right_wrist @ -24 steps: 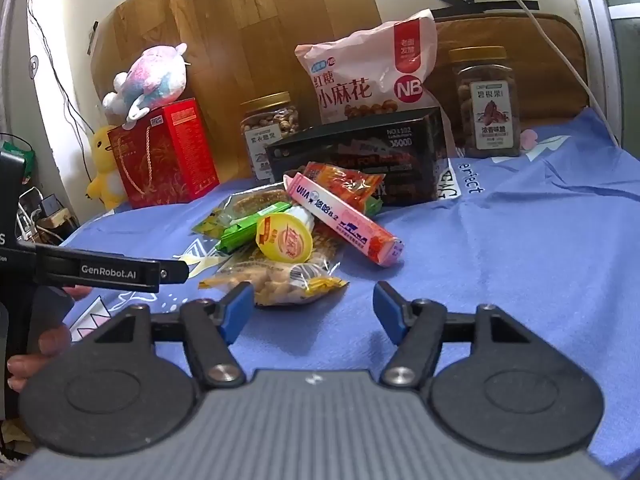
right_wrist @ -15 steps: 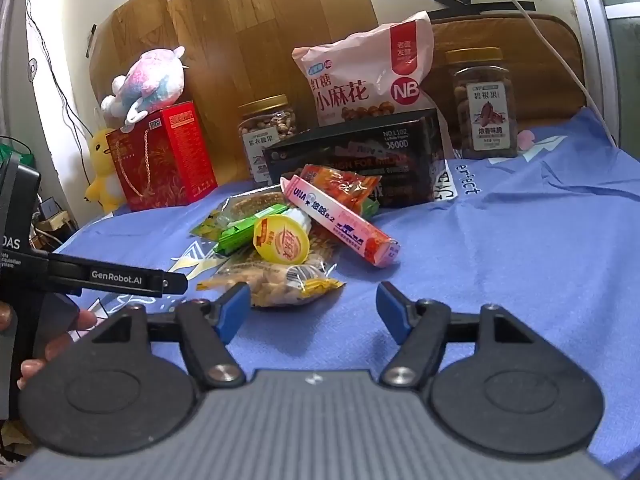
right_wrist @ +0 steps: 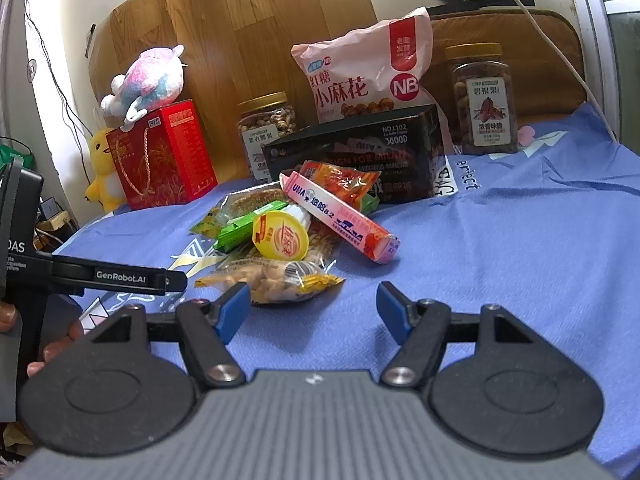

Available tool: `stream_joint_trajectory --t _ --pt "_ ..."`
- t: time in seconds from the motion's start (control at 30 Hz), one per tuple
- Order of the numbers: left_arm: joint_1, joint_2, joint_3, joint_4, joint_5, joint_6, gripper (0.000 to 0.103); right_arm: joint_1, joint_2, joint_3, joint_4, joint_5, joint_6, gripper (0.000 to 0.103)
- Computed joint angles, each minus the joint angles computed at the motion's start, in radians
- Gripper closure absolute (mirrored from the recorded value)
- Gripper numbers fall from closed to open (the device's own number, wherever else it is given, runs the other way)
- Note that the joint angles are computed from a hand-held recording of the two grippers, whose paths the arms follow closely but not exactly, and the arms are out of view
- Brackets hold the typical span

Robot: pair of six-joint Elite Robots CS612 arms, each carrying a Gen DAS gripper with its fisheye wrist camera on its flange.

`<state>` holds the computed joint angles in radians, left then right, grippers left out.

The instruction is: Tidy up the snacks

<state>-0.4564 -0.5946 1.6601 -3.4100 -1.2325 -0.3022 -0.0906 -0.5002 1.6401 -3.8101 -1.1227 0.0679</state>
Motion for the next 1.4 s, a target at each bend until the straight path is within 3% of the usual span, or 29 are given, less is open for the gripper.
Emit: stream_joint_trajectory --t 0.23,0.47,0.63,0.93,1.2,1.4 --pt "0.000 0.007 0.002 -0.040 0.001 0.012 0.001 0.000 0.003 -0.002 -0.001 0.005 -0.005 0.031" --pt "0.027 0.026 0.007 -0.134 -0.112 -0.036 0.001 0.001 0.002 -0.002 0.010 0.010 -0.008 0.031" --pt "0.024 0.030 0.006 -0.147 -0.103 -0.008 0.001 0.001 0.003 -0.006 0.020 0.011 -0.008 0.031" --pt "-0.011 0.056 0.011 -0.263 0.040 0.079 0.001 0.002 0.006 -0.012 0.036 0.008 -0.007 0.031" --pt "-0.019 0.069 0.026 -0.367 0.115 0.035 0.000 0.000 0.006 -0.014 0.044 0.016 -0.011 0.031" --pt "-0.031 0.085 0.031 -0.475 0.159 0.071 0.000 0.000 0.004 -0.014 0.048 0.017 -0.012 0.031"
